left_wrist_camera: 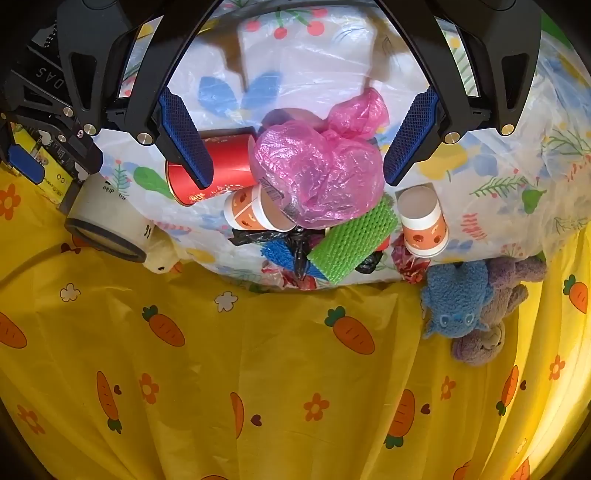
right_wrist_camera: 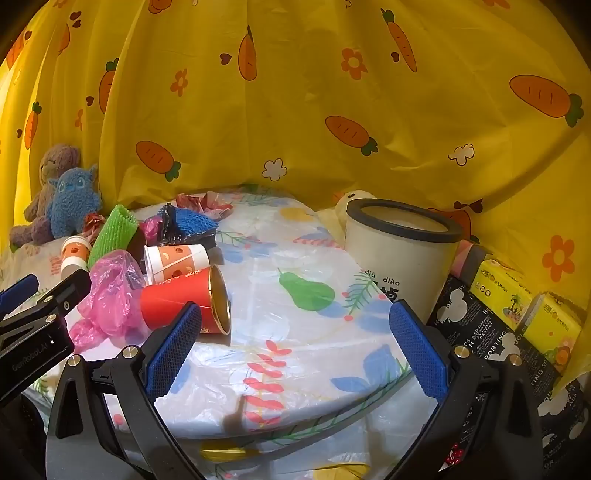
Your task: Collect trash
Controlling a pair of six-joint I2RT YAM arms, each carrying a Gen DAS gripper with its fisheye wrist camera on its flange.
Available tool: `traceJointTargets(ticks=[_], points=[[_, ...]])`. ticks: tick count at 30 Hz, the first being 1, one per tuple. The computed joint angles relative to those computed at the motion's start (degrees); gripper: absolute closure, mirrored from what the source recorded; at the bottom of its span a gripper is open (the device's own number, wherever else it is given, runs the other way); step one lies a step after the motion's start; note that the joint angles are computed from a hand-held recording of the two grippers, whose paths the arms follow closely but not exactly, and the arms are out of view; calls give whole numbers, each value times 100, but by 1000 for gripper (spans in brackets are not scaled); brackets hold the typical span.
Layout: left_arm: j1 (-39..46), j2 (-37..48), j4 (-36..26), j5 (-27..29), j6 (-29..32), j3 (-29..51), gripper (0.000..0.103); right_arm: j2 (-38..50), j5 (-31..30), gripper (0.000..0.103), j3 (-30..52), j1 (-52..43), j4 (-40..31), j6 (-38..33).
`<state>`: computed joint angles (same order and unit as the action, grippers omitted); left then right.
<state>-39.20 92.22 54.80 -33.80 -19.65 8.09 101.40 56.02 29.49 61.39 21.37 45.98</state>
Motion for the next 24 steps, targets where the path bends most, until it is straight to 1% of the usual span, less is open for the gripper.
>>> traceJointTargets(ticks=[9, 10, 14, 15, 16, 24], points=[[-107, -33, -58, -35, -37, 24, 11, -72, -35, 5, -59, -16, 42, 0], [-13, -266, -256, 64, -39, 7, 11, -72, -35, 5, -59, -16, 42, 0], [-44, -343, -375, 17, -68, 36, 11, -91, -31, 5, -58, -20, 26, -11], [-51, -317, -373, 13, -64, 53, 11, -92, -33, 5, -54, -22, 25, -18], [-51, -231, -222, 13, -47, 10, 11, -91, -13, 5, -76, -2, 46, -1], [-57, -282, -263, 8, -54, 3, 11, -89, 5, 5, -64, 10, 22, 21]])
